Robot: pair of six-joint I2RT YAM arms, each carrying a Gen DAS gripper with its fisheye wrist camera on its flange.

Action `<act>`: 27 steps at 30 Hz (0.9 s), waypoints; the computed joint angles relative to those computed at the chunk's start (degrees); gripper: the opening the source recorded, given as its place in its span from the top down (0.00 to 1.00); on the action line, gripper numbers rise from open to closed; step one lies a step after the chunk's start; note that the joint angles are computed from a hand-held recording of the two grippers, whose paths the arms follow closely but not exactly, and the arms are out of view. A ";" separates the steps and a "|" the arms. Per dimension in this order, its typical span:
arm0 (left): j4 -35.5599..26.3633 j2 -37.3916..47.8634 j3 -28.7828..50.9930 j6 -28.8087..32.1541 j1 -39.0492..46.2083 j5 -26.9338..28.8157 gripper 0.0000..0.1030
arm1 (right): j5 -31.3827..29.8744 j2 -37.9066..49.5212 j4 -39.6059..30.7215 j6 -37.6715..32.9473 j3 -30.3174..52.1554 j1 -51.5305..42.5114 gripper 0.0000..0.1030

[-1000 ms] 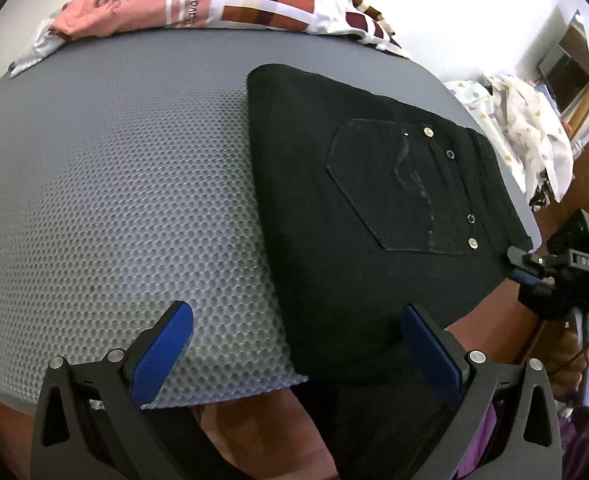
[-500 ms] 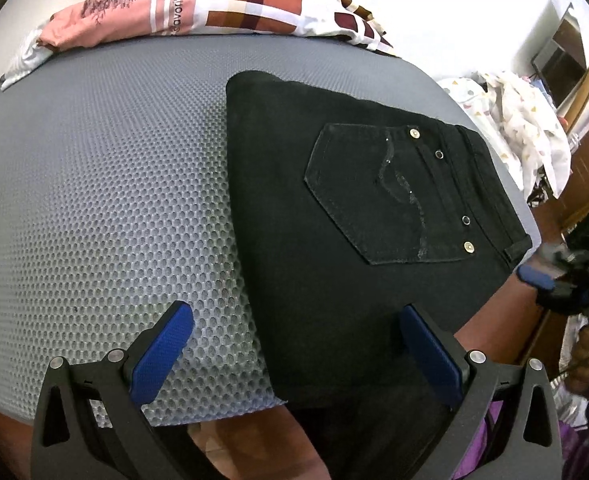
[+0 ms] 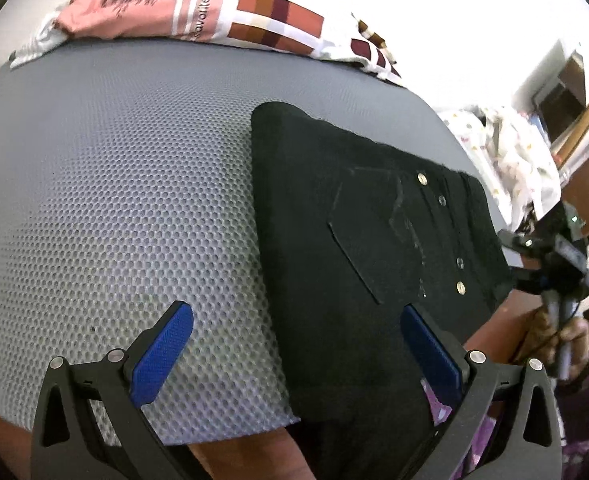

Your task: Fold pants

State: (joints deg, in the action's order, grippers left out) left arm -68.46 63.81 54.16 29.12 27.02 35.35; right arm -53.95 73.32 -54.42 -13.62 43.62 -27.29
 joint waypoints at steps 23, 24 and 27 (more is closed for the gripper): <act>14.02 4.64 -2.03 -3.03 -16.09 -9.45 0.00 | -0.49 10.55 -1.19 -9.74 6.83 6.24 0.28; 14.34 4.66 -2.08 -3.41 -16.67 -9.96 0.00 | -0.16 10.59 -1.40 -10.20 7.02 6.43 0.28; 15.56 4.10 -2.45 -4.28 -18.33 -11.16 0.00 | 0.86 9.29 -0.70 -10.03 6.43 7.14 0.27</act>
State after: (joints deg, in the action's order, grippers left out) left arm -52.91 67.91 51.71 24.84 8.69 24.19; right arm -53.09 82.62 -55.12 -23.64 50.05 -20.16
